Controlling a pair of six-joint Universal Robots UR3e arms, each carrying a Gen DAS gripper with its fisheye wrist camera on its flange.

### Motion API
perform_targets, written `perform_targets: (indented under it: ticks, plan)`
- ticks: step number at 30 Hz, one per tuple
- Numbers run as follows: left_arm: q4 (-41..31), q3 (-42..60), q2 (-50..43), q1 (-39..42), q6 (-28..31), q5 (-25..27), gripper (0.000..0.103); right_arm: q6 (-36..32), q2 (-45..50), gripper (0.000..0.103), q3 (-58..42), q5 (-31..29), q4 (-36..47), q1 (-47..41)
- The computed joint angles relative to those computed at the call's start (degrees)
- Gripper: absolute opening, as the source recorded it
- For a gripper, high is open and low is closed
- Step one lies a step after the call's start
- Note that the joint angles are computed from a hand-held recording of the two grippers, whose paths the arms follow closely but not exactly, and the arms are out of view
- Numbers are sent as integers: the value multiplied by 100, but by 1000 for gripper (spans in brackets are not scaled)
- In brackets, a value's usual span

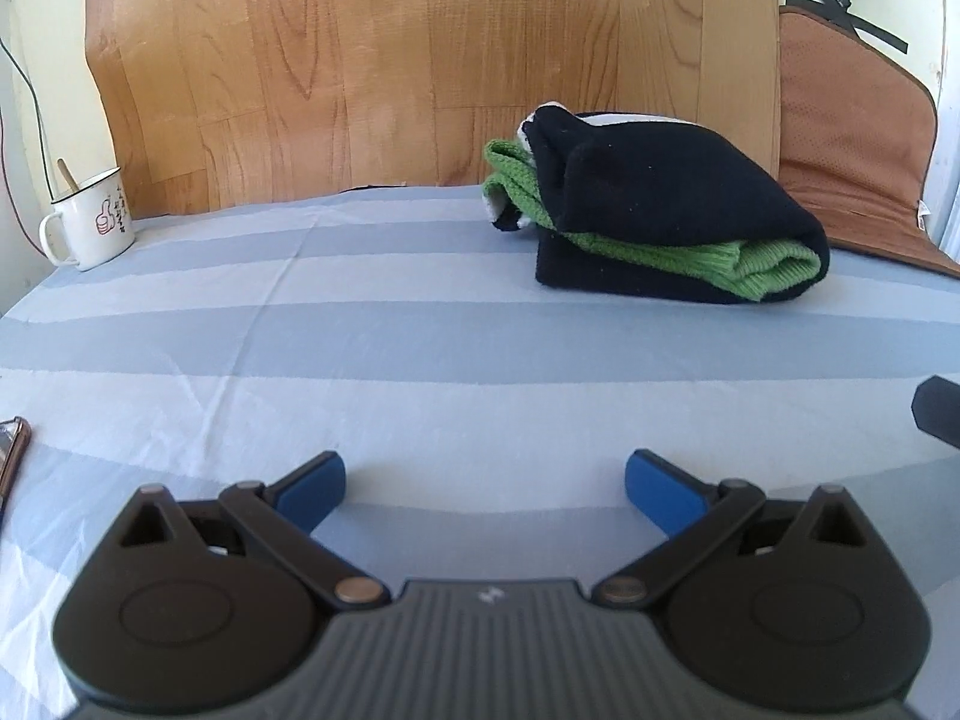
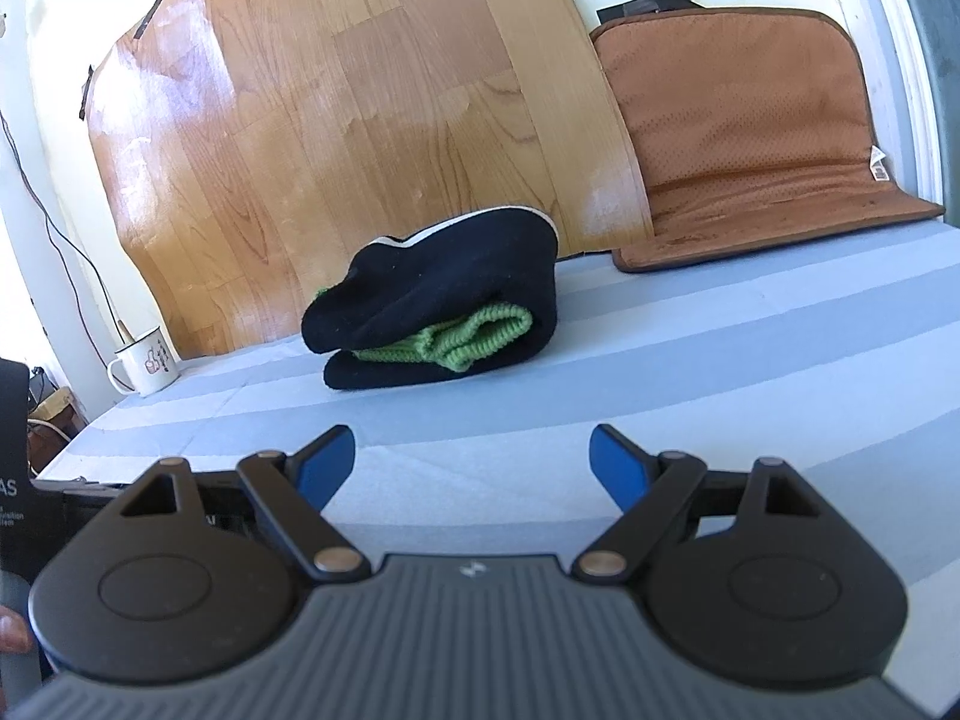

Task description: Fold small clothes

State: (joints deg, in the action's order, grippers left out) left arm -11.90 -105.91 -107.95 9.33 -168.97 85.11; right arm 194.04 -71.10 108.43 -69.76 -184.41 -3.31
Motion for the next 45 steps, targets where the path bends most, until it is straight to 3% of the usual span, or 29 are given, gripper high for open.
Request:
perform_targets:
  ticks: [29, 45]
  plan:
    - [-58, -53, 78, 38, 33, -51, 103, -308, 112, 92, -361, 23, 587, 86]
    - [189, -233, 172, -2, 28, 112, 103, -152, -231, 92, 253, -459, -48, 348]
